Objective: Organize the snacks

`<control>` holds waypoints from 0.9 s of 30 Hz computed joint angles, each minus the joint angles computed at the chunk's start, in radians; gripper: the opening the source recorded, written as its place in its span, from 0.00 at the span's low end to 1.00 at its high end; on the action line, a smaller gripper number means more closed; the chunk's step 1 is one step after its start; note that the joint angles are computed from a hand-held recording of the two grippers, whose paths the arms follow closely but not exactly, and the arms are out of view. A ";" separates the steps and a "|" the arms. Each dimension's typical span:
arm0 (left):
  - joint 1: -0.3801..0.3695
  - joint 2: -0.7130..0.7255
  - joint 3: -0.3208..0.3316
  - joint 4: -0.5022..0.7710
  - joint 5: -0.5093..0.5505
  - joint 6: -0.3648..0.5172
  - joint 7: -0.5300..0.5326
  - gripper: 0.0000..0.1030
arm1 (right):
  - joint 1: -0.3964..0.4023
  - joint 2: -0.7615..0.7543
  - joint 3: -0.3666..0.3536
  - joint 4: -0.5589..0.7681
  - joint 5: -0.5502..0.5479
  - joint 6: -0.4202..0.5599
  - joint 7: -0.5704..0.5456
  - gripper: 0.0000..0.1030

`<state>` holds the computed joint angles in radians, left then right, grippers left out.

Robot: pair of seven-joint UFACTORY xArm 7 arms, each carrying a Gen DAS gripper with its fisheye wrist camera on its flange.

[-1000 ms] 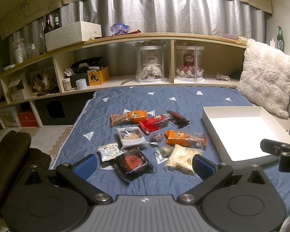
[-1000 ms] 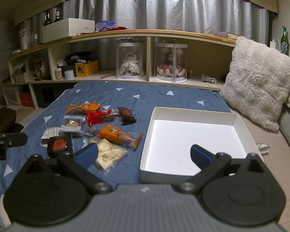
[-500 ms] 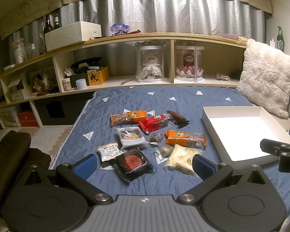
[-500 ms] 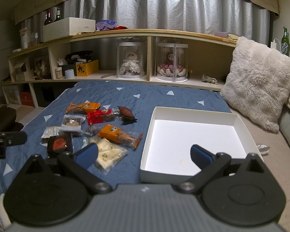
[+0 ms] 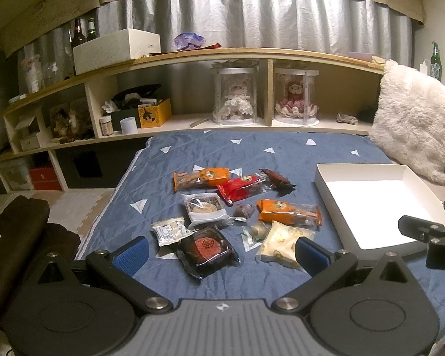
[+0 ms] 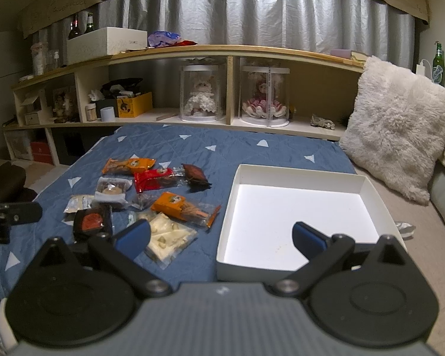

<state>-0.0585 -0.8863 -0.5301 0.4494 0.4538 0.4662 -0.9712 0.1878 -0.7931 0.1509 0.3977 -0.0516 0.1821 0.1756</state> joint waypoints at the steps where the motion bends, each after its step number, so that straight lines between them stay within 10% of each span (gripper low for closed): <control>1: 0.006 0.006 -0.003 0.005 0.000 0.003 -0.005 1.00 | -0.002 0.013 0.009 0.009 -0.003 -0.004 0.002 0.99; 13: 0.053 0.110 0.009 0.052 0.019 0.025 -0.050 1.00 | -0.006 0.122 0.021 0.042 -0.039 -0.112 -0.057 0.99; 27: 0.094 0.404 0.112 0.199 0.118 0.019 -0.055 1.00 | 0.171 0.436 -0.132 0.231 0.063 -0.152 -0.249 0.99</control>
<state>0.0351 -0.4821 -0.4176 0.6487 0.5723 0.4852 -1.0258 0.3591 -0.3567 0.0189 0.6289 0.0113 0.0305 -0.0733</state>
